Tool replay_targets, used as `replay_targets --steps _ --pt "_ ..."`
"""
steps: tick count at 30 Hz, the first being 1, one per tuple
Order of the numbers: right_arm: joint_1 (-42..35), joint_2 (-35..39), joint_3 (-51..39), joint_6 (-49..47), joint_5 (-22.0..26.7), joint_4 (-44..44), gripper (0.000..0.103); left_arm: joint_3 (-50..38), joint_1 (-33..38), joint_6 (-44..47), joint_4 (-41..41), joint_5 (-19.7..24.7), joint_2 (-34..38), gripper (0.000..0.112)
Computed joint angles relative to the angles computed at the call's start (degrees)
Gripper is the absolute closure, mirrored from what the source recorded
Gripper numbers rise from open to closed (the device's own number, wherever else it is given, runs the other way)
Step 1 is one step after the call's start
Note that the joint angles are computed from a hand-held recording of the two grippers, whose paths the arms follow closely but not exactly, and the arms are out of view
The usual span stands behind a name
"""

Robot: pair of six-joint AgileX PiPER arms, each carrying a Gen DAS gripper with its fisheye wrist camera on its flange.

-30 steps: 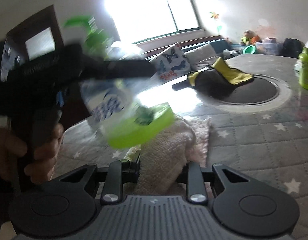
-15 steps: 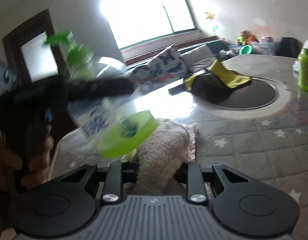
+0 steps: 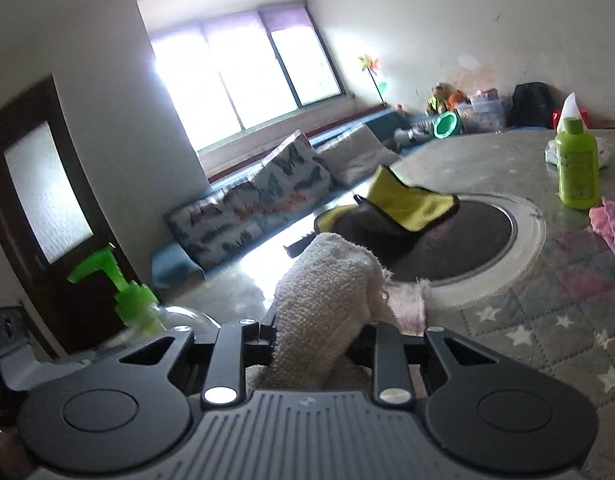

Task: Clean container
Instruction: 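Hold the soap bottle raised with left gripper while right gripper holds the towel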

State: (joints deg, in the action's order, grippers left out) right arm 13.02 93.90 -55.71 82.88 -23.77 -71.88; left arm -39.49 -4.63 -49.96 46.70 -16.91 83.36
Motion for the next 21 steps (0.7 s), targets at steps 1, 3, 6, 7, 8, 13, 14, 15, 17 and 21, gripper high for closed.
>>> replay_targets --steps 1,3,6,7,8,13,14,15,17,21 --pt "0.4 0.8 -0.4 0.9 0.9 -1.3 0.077 0.1 -0.3 2.0 -1.8 0.4 0.1 0.025" --pt "1.1 2.1 -0.8 1.4 2.1 -2.5 0.074 0.4 -0.4 3.5 -3.3 0.6 0.6 0.025" --pt "1.5 3.2 -0.2 1.6 1.9 -2.7 0.072 1.2 -0.4 5.7 -5.3 -0.1 0.9 0.025" --pt "1.9 3.0 0.5 0.4 2.2 -1.6 0.071 1.4 -0.8 7.5 -7.0 0.2 0.8 0.025" --pt "2.1 2.7 0.9 0.1 2.6 -1.3 0.067 1.3 -1.0 8.3 -7.7 0.3 0.9 0.025" --pt "2.7 0.9 2.4 0.7 3.3 -1.5 0.055 2.4 -1.9 13.1 -12.1 0.6 0.2 0.014" --pt "2.7 0.6 2.8 0.5 3.4 -1.1 0.051 2.5 -1.7 12.6 -11.7 0.2 0.1 0.013" --pt "2.8 0.2 3.2 0.4 3.4 -0.9 0.05 2.8 -1.6 12.4 -11.7 0.1 -0.2 0.009" --pt "2.7 -0.3 3.9 -0.8 3.5 0.1 0.045 3.5 -1.4 12.3 -11.7 0.0 -1.0 0.009" --pt "2.4 -2.4 6.0 -3.4 3.7 2.7 0.04 5.3 -0.7 11.7 -11.4 -0.2 -3.1 0.009"
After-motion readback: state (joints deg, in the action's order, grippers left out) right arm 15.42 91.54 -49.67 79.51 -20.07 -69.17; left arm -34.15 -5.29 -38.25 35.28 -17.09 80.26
